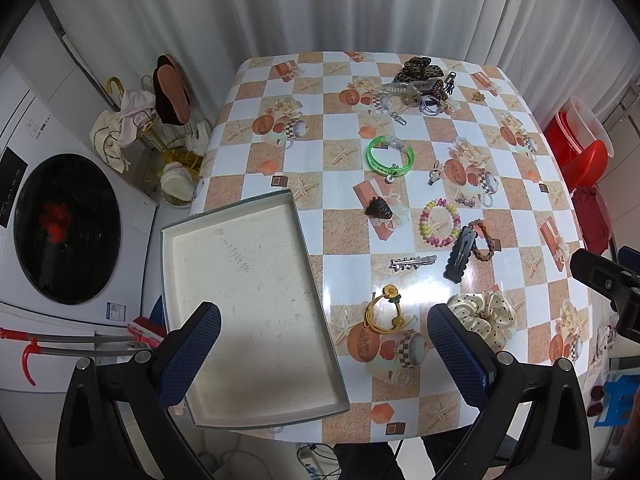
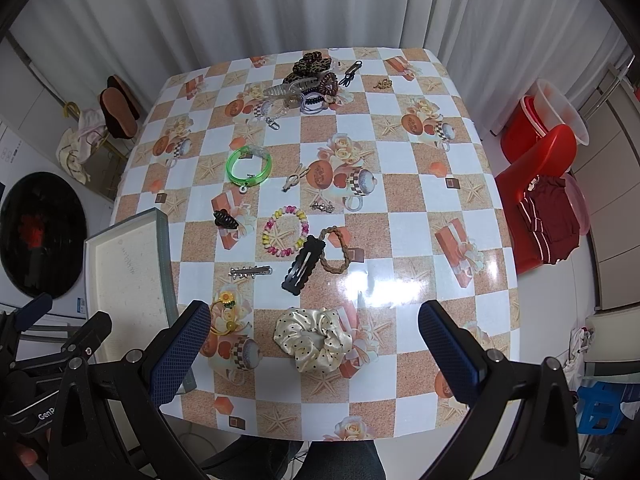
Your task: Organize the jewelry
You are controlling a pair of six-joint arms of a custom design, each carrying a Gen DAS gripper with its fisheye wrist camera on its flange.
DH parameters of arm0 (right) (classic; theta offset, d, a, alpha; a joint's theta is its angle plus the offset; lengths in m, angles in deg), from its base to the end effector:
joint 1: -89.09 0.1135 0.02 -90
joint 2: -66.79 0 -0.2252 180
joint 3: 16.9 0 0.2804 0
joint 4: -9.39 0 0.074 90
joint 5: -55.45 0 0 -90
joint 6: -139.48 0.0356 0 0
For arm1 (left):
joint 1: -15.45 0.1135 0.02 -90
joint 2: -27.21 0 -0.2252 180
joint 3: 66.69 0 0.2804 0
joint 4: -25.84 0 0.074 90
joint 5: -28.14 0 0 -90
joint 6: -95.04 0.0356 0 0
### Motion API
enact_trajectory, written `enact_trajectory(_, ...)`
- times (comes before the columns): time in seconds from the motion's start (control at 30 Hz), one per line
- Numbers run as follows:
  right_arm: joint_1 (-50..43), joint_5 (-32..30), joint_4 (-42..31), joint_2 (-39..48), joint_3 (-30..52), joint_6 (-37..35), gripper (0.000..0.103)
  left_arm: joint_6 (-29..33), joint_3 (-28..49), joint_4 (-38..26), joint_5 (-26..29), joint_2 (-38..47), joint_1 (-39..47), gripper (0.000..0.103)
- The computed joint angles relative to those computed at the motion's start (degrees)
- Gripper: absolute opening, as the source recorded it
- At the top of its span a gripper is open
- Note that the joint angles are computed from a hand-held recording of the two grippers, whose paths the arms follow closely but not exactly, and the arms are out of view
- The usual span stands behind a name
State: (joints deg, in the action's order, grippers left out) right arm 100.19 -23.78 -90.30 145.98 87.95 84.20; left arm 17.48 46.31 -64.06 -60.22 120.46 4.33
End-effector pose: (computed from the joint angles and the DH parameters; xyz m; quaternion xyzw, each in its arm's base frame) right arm 0.2569 0.0436 0.3514 0.2145 0.9624 -0.0318 0.1636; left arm 0.3274 -0.0654 0.3300 0.2035 0.9637 -0.0121 0.1725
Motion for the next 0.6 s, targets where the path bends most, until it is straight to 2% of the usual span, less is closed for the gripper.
enact_trajectory(0.6, 0.2, 0.1, 0.2, -0.3, -0.4, 0.2, 0.103, 0.1, 0.2, -0.1, 0.0, 0.1, 0.1, 0.103)
